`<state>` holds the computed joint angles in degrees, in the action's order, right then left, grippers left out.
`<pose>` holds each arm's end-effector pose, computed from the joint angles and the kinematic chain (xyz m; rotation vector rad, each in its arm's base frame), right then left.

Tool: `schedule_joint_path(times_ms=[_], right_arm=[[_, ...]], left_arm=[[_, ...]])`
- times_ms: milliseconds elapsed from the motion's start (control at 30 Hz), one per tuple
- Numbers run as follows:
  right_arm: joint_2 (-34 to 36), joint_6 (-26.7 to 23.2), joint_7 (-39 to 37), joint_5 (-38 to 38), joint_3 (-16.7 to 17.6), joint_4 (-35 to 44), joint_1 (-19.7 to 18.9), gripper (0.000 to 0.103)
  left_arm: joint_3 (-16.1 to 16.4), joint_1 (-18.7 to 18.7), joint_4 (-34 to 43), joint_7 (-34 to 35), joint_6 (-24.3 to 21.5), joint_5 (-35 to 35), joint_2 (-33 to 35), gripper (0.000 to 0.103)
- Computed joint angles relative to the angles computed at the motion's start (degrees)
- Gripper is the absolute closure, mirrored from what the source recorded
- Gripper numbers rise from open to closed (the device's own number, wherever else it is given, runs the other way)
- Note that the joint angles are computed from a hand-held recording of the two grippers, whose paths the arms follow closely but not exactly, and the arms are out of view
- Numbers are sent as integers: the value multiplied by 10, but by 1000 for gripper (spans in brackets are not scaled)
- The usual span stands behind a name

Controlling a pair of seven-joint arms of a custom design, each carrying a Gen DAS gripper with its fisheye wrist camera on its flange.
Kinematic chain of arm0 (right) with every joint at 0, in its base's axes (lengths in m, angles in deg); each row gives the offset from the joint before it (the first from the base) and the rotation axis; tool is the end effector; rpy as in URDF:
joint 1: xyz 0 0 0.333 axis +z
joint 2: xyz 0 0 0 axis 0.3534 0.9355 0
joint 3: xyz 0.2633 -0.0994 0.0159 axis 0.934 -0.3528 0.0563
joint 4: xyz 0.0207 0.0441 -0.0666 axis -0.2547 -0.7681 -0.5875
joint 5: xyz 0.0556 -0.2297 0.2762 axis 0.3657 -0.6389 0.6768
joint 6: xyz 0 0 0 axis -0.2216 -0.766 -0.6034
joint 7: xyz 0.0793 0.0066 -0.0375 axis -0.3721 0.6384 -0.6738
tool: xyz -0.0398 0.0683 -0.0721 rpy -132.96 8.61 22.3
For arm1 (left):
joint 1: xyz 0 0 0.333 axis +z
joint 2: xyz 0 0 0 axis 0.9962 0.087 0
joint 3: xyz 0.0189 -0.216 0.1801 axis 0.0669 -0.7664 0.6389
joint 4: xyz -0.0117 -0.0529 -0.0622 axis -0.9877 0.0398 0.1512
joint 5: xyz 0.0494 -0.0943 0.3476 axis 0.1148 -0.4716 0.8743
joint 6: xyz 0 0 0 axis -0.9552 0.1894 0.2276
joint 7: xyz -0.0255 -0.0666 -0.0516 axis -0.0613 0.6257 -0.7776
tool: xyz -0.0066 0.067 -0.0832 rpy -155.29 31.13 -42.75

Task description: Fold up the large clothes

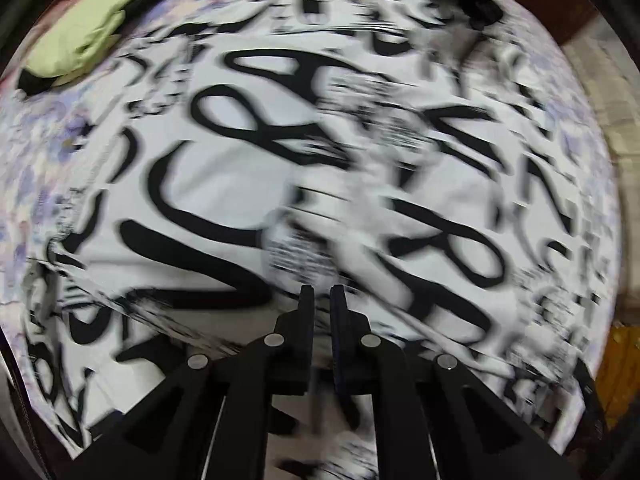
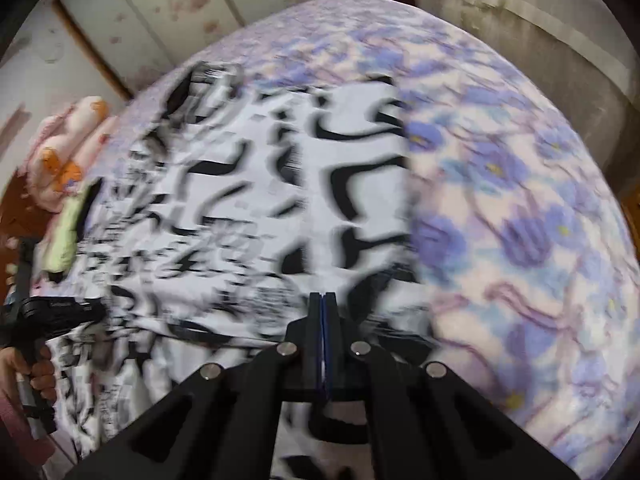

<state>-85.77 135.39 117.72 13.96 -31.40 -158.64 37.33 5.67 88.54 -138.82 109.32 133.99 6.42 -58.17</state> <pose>0.5376 0.2131 0.5372 -1.9695 1.6955 -0.0715 0.5157 -0.0235 0.5034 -2.7161 1.3866 -0.3657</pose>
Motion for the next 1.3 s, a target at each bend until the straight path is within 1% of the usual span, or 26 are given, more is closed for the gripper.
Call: schedule_joint_path(times_ms=[67,133,200,267,300,367,433,500,600,667,733,800,833,867,967,1033,1100,1167,1233,1267,1300], right_arm=[[15,-6,-45,54,6,21,3,103],[48,-15,-69,82,15,56,7,103],[87,-18,-82,96,26,93,10,103],[125,-23,-77,89,34,130,12,103],[156,-26,-70,79,37,163,16,103],[199,-24,-56,59,42,212,19,103],[237,-14,-40,42,45,257,20,103],[280,-19,-18,22,45,316,21,103],[342,-37,7,-5,44,408,20,103],[380,-55,22,-20,43,472,20,103],[415,-81,32,-40,37,535,23,103],[442,-106,40,-61,27,590,27,103],[452,-115,44,-68,24,610,26,103],[459,-121,47,-72,22,622,25,103],[432,-101,59,-68,19,581,5,103],[415,-90,59,-32,38,550,-23,103],[399,-84,86,-35,26,527,-29,103],[373,-64,105,-38,17,486,-37,103],[363,-63,121,-58,5,472,-38,103],[355,-55,126,-64,1,458,-42,103],[353,-52,135,-71,-2,454,-43,103]], left_arm=[[-1,-15,8,35,27,-64,8,98],[-6,-30,28,72,51,-110,32,98],[-14,-42,68,93,64,-121,74,98],[-21,-53,121,88,65,-118,126,98],[-21,-56,142,88,70,-117,149,98],[-16,-61,186,77,81,-97,193,98],[-8,-57,203,72,90,-90,213,97],[-1,-57,233,55,103,-80,244,97],[14,-64,273,31,102,-31,282,97],[28,-72,304,16,89,17,305,99],[29,-62,308,29,93,25,312,101],[33,-58,305,23,97,32,310,102],[35,-56,297,18,99,35,304,102],[46,-64,303,-7,92,58,306,102],[73,-79,313,-62,56,144,305,102],[66,-63,310,-55,58,142,305,102],[60,-50,307,-42,62,135,303,102],[60,-45,303,-31,58,143,298,102],[60,-39,295,-30,62,143,292,102],[58,-38,301,-34,60,139,295,102],[57,-38,299,-37,69,136,294,102]])
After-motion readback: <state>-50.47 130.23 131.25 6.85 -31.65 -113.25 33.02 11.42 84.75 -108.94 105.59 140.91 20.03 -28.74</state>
